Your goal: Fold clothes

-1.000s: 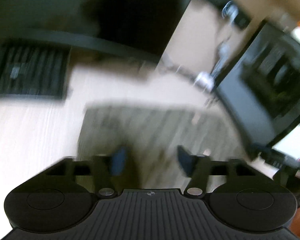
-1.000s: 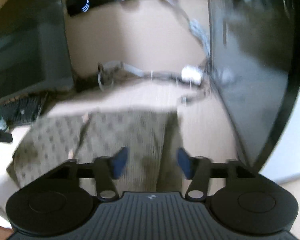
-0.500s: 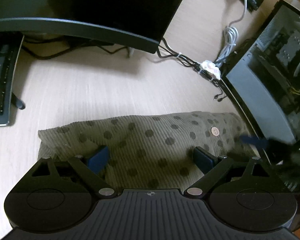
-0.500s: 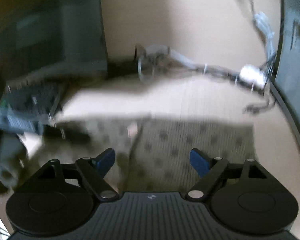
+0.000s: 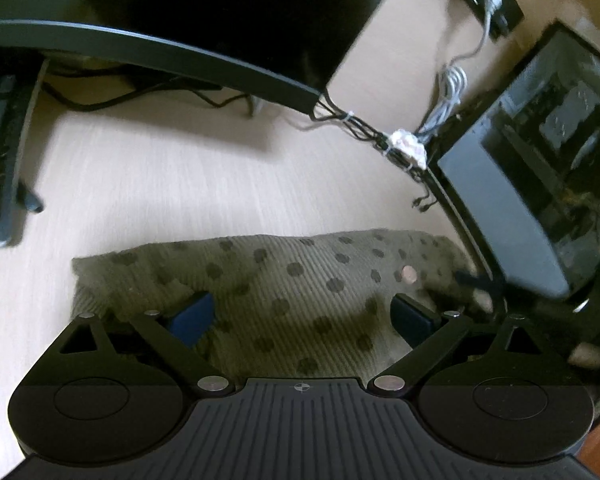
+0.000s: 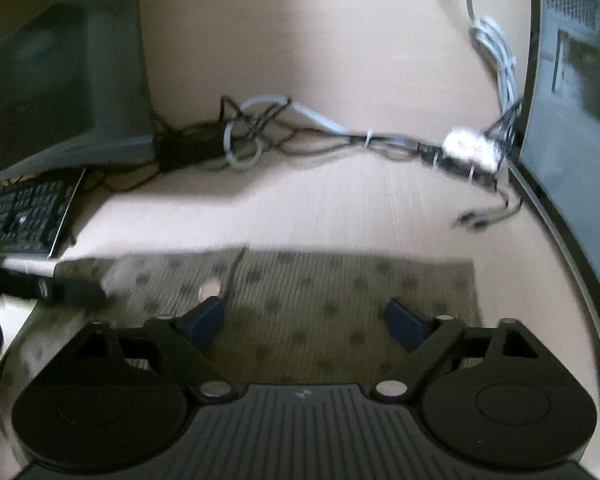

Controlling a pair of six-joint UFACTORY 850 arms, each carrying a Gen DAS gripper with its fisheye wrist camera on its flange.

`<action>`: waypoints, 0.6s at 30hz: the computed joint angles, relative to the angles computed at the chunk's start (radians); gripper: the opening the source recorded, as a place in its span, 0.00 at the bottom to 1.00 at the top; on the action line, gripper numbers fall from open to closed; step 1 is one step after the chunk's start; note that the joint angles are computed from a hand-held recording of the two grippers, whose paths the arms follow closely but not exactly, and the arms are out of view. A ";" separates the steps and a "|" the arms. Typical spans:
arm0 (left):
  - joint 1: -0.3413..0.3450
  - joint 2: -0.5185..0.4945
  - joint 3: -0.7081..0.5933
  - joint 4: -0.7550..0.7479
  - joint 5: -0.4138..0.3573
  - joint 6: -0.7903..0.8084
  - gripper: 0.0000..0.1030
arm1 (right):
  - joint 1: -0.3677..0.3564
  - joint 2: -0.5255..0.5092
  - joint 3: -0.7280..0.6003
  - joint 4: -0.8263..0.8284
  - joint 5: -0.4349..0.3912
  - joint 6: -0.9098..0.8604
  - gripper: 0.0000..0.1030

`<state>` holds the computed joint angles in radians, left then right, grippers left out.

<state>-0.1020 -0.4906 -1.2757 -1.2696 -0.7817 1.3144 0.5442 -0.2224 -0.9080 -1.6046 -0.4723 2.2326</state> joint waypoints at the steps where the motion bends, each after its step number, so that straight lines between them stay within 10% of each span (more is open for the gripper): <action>1: 0.014 0.019 0.015 0.003 -0.013 -0.006 0.95 | 0.000 -0.005 0.006 -0.003 0.009 0.005 0.93; 10: 0.127 0.171 0.182 0.179 0.089 -0.129 0.82 | 0.039 0.023 0.042 -0.087 -0.071 0.050 0.98; 18: 0.078 0.186 0.214 0.153 0.254 -0.130 0.72 | 0.111 0.117 0.105 -0.180 -0.075 0.084 0.98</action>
<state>-0.0243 -0.3045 -1.0617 -1.1167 -0.5276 1.1842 0.6552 -0.1052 -0.8029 -1.7846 -0.5474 2.3164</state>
